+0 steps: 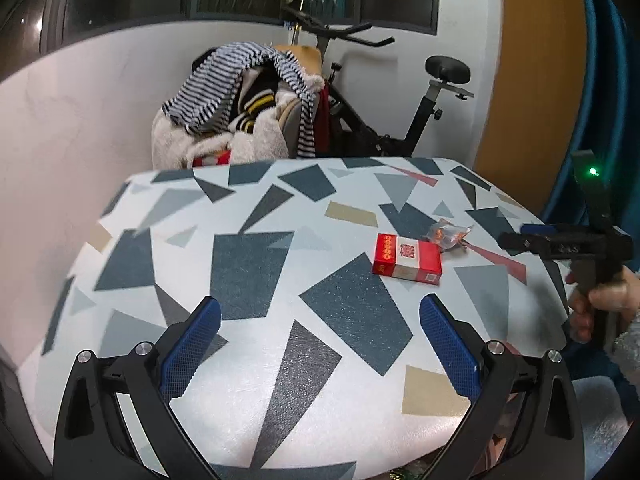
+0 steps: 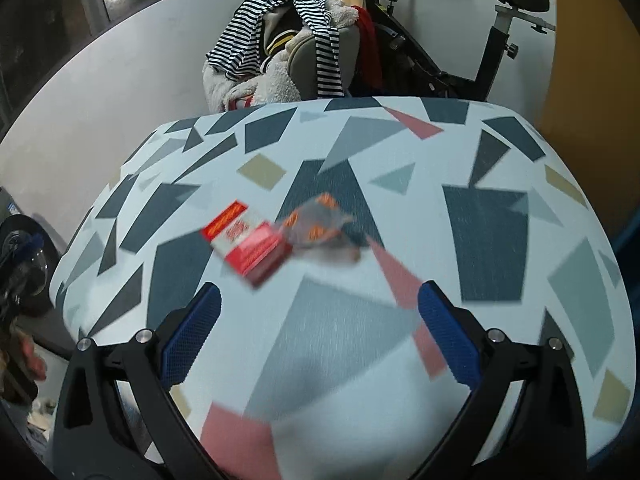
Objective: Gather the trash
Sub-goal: 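Move both grippers back over the table toward the red box and orange wrapper, then grasp the red cigarette box with the left gripper while the right gripper grasps the orange wrapper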
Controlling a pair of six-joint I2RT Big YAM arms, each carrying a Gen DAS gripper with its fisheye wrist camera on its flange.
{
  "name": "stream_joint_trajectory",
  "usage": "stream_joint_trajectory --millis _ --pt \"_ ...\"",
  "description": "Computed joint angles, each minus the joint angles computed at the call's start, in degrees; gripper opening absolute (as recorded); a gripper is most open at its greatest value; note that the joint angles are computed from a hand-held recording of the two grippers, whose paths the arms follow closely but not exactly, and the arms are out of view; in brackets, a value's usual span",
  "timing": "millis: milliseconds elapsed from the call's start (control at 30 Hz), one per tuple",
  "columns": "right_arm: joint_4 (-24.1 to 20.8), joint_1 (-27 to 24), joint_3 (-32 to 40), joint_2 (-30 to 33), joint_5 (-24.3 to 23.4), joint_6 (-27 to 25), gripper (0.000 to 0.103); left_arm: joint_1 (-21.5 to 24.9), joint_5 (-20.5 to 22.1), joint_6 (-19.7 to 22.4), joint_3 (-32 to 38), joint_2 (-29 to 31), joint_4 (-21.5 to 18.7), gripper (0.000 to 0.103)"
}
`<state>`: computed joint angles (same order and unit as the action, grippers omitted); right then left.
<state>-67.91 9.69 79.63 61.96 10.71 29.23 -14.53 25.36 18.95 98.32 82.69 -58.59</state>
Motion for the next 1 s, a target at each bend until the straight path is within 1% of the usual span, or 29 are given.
stream_joint_trajectory --millis 67,133,167,267,300,333,367,400,433,500,533,600,633,667,733,767,833,900,1000 --pt "2.1 -1.9 0.6 2.3 -2.3 -0.2 0.094 -0.2 0.5 -0.2 0.4 1.0 -0.5 0.097" --pt "2.7 -3.1 1.4 3.8 -3.7 0.0 0.093 -0.6 1.0 0.1 0.8 2.0 -1.3 0.097" --pt "3.6 -4.4 2.0 5.8 -5.1 0.8 0.092 -1.0 1.2 0.4 1.0 2.5 -1.7 0.097" --pt "3.8 -5.3 3.3 8.6 -5.4 2.5 0.090 -2.0 2.2 1.8 1.5 3.5 -2.3 0.097" --pt "4.1 -6.0 3.4 9.6 -7.2 3.9 0.089 -2.4 2.3 2.2 1.6 3.8 -2.3 0.097" --pt "4.3 -6.5 3.4 10.1 -8.5 4.7 0.085 -2.9 2.4 2.8 2.1 4.4 -2.7 0.097" --pt "5.0 -7.6 3.2 10.8 -11.6 5.9 0.080 -3.5 2.3 3.6 2.7 5.0 -3.2 0.097" --pt "5.3 -7.9 3.0 10.8 -12.7 6.0 0.065 -4.0 2.2 4.0 3.1 5.4 -3.5 0.097" --pt "5.9 -8.4 2.6 10.7 -14.7 6.0 0.045 -4.5 2.3 4.5 3.6 6.0 -3.9 0.097" --pt "7.5 -9.0 1.7 9.5 -15.5 5.5 0.030 -5.6 2.7 5.0 5.0 7.3 -4.7 0.097" --pt "8.1 -9.3 1.3 8.6 -15.6 5.1 0.020 -6.2 3.2 5.1 5.8 8.1 -5.1 0.097" --pt "8.8 -9.7 0.4 7.3 -15.0 4.4 0.020 -7.6 4.6 5.5 8.0 10.2 -6.2 0.097" --pt "8.8 -9.8 0.1 6.7 -14.5 4.1 0.020 -8.3 4.2 5.6 8.8 11.1 -6.5 0.097" --pt "8.5 -9.8 -0.2 5.3 -13.0 3.1 0.020 -9.4 3.3 5.8 10.3 12.5 -7.3 0.097" --pt "8.4 -9.7 -0.4 4.4 -11.8 2.5 0.020 -11.2 1.9 6.3 14.0 15.6 -9.9 0.097" --pt "8.2 -9.9 -1.1 2.9 -11.2 2.4 0.020 -12.1 1.0 6.2 15.6 17.1 -10.7 0.097" --pt "8.3 -10.4 -1.4 2.0 -11.2 2.3 0.020 -13.7 -0.7 6.1 18.7 19.9 -12.6 0.097" --pt "7.9 -11.1 -1.9 0.7 -10.9 1.8 0.020 -15.0 -2.7 6.7 20.6 21.8 -13.5 0.097" --pt "7.3 -12.0 -2.5 -0.9 -11.0 1.0 0.019 -16.7 -5.5 8.6 22.0 23.4 -13.5 0.097"
